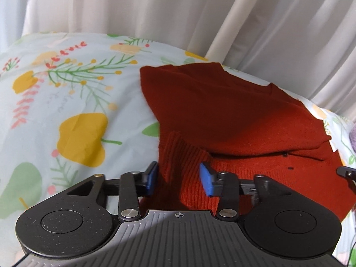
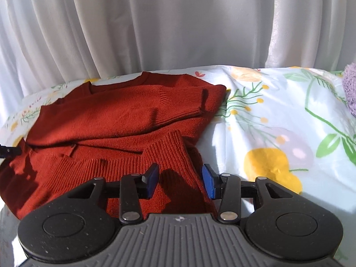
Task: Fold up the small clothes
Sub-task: 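Fold the hem toward the collar with both grippers and release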
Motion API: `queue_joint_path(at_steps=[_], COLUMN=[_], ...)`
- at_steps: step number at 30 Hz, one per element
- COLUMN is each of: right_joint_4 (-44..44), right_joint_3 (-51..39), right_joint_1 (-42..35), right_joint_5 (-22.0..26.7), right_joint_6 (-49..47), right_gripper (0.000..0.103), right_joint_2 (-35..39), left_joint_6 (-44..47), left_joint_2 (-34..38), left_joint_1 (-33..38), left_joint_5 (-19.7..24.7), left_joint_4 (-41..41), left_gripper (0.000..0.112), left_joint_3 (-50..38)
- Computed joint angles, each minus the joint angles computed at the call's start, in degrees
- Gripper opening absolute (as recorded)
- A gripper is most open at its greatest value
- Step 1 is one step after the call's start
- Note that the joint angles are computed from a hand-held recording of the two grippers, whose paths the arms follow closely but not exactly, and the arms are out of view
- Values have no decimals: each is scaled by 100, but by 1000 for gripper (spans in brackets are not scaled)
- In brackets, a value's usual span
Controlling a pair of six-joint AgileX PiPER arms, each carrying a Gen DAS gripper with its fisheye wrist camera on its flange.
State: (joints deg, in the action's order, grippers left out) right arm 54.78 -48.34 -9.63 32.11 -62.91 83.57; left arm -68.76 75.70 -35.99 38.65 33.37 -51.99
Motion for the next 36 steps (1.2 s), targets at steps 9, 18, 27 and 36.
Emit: queue_joint_path(at_steps=[9,18,27,36], right_joint_4=[218,-223,404,632], right_joint_3=[206,4,85,-782], right_joint_1=[366,520,352,565], right_joint_5=[-304,-407,-357,-717], right_joint_6=[-572,-18,-328,-138], right_gripper=[12,14,4,4], right_joint_2=[-231,121,-649,-516], left_joint_6=[-109,420,111,477], left_joint_2=[115,320,-348,150], left_joint_1=[-258,-63,-123,458], left_joint_5=[106,-107,332,447], left_joint_4=[301,-107,32,362], left_gripper=[25,21,7,7], left_joint_3=[-67,-166,-584,-1853])
